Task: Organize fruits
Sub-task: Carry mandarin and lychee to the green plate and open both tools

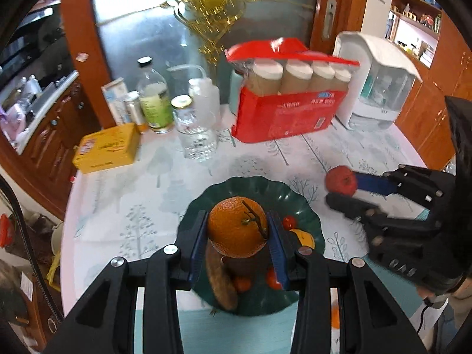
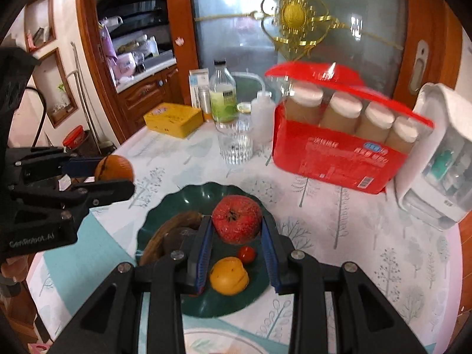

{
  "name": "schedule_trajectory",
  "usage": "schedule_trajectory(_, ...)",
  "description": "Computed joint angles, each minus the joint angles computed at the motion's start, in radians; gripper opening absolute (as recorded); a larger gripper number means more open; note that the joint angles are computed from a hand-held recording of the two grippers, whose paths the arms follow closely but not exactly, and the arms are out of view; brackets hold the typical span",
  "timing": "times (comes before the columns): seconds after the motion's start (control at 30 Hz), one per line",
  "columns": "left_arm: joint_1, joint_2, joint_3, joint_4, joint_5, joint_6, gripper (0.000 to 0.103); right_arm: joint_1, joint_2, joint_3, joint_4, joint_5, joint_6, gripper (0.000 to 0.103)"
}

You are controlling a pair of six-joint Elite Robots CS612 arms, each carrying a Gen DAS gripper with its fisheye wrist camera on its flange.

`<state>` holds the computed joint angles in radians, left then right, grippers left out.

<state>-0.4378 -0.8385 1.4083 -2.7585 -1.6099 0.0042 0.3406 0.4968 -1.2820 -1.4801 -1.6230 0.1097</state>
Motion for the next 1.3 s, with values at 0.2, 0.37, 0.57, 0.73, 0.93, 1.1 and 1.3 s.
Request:
schedule_trajectory(0.2,-0.002,0.081,-0.090,0.075,-0.026,0.024,0.038,0.000,0.005,0.073,0.011,-0.009,0.007,0.033)
schedule_trajectory(0.37,-0.001,0.127,-0.137,0.117,-0.046,0.045,0.038,-0.006,0.017,0.099,0.020,0.022,0.024,0.033)
schedule_trajectory(0.57,0.003,0.160,-0.169,0.149,-0.068,0.060,0.038,-0.010,0.026,0.106,0.019,0.047,0.012,0.033)
schedule_trajectory(0.73,0.004,0.174,-0.181,0.165,-0.081,0.056,0.038,-0.011,0.030,0.104,0.020,0.059,-0.010,0.033)
schedule_trajectory(0.93,0.003,0.170,-0.172,0.172,-0.082,0.068,0.044,-0.012,0.031,0.104,0.040,0.100,-0.030,0.034)
schedule_trajectory(1.1,0.003,0.147,-0.136,0.133,-0.072,0.077,0.055,-0.009,0.036,0.091,0.026,0.093,-0.038,0.039)
schedule_trajectory(1.3,0.005,0.119,-0.096,0.116,-0.061,0.082,0.055,-0.005,0.038,0.076,0.027,0.086,-0.046,0.039)
